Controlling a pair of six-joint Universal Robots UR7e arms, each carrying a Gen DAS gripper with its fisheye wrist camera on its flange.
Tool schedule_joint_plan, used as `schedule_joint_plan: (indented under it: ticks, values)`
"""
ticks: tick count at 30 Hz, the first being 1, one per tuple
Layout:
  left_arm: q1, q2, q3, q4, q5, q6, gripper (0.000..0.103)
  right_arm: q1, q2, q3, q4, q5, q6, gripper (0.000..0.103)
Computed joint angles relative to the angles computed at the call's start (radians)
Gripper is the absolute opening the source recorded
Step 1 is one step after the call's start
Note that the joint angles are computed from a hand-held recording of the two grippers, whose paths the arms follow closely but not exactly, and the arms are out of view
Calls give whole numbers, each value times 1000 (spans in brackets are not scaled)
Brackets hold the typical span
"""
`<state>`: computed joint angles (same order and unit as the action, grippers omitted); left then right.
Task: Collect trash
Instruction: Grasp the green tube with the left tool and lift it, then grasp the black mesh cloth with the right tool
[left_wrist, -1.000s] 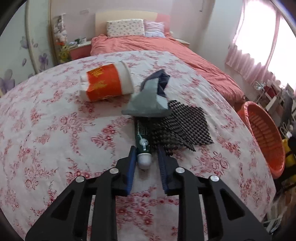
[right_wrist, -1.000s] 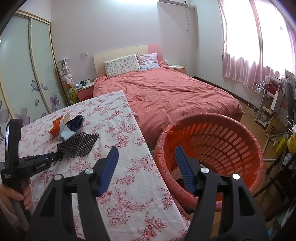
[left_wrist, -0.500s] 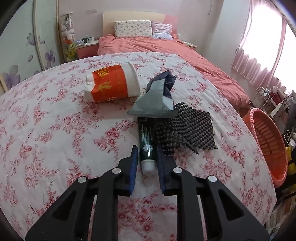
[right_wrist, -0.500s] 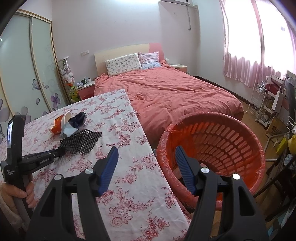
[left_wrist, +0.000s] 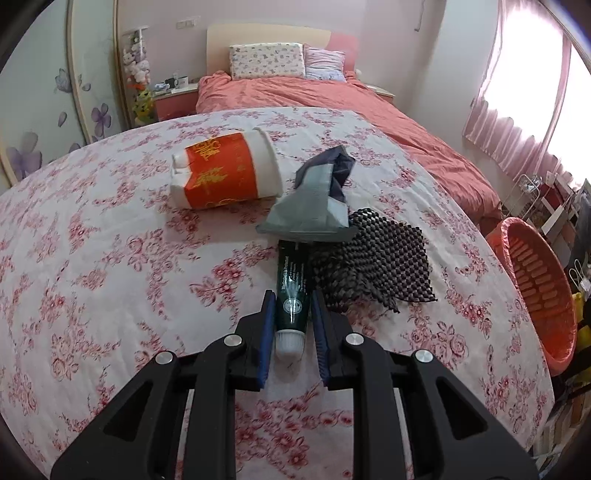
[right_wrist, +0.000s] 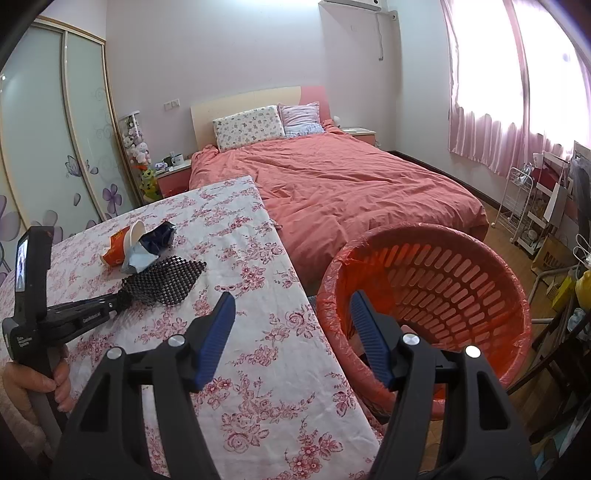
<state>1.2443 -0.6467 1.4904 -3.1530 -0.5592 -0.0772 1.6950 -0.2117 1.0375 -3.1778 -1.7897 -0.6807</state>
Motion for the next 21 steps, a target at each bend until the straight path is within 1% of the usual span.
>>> schedule_joint_plan:
  ticks: [5, 7, 15, 21]
  values:
    - [4, 2, -8, 2, 1, -9, 19, 3, 1, -3, 4, 2, -4, 64]
    - [5, -3, -2, -2, 12, -15, 18, 6, 4, -5, 6, 4, -7, 64]
    - [9, -71, 107, -77, 45, -8, 18, 35, 33, -44, 38, 17, -16, 64]
    - [22, -143, 193, -126, 75, -36, 18, 72, 90, -114, 107, 27, -26, 64]
